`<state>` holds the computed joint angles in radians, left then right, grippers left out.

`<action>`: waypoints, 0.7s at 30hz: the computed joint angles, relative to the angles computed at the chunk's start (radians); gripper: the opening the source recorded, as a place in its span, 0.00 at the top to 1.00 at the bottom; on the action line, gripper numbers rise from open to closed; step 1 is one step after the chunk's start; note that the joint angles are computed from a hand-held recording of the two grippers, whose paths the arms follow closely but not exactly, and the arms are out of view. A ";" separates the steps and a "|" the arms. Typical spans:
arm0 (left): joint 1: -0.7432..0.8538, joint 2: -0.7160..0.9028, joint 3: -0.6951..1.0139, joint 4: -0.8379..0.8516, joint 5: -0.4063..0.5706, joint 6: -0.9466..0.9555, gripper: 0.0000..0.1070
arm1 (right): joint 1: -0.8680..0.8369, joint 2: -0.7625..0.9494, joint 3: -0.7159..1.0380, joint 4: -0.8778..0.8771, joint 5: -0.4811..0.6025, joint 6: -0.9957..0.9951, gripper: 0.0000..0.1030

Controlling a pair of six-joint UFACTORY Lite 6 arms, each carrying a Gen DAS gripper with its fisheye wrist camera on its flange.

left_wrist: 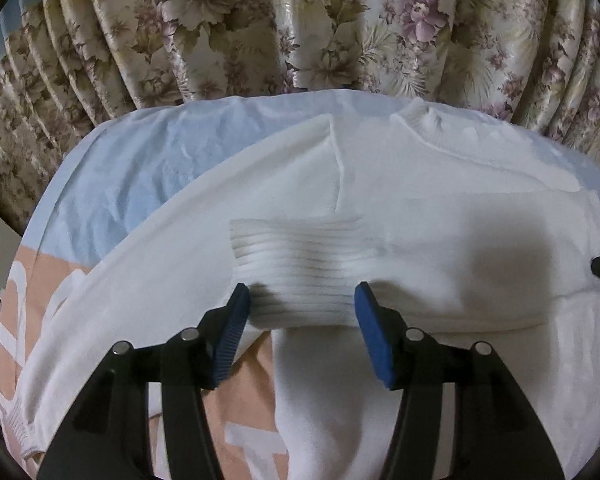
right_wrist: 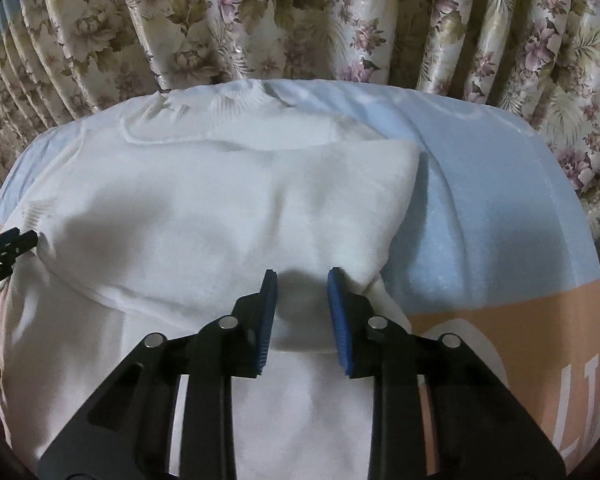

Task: Fold small clothes
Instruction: 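Move the left gripper to the other sleeve's ribbed cuff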

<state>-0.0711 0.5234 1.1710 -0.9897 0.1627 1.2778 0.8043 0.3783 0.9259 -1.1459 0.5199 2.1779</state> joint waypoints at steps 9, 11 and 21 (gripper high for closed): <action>0.153 -0.268 -0.199 -0.054 0.110 0.064 0.39 | 0.210 -0.015 0.213 -0.083 0.131 0.073 0.49; 0.219 -0.339 -0.252 -0.048 0.142 0.073 0.36 | 0.227 0.019 0.291 -0.086 0.114 0.043 0.44; 0.592 -0.432 -0.328 0.014 0.228 0.186 0.26 | 0.237 0.413 0.867 0.238 -0.001 -0.396 0.38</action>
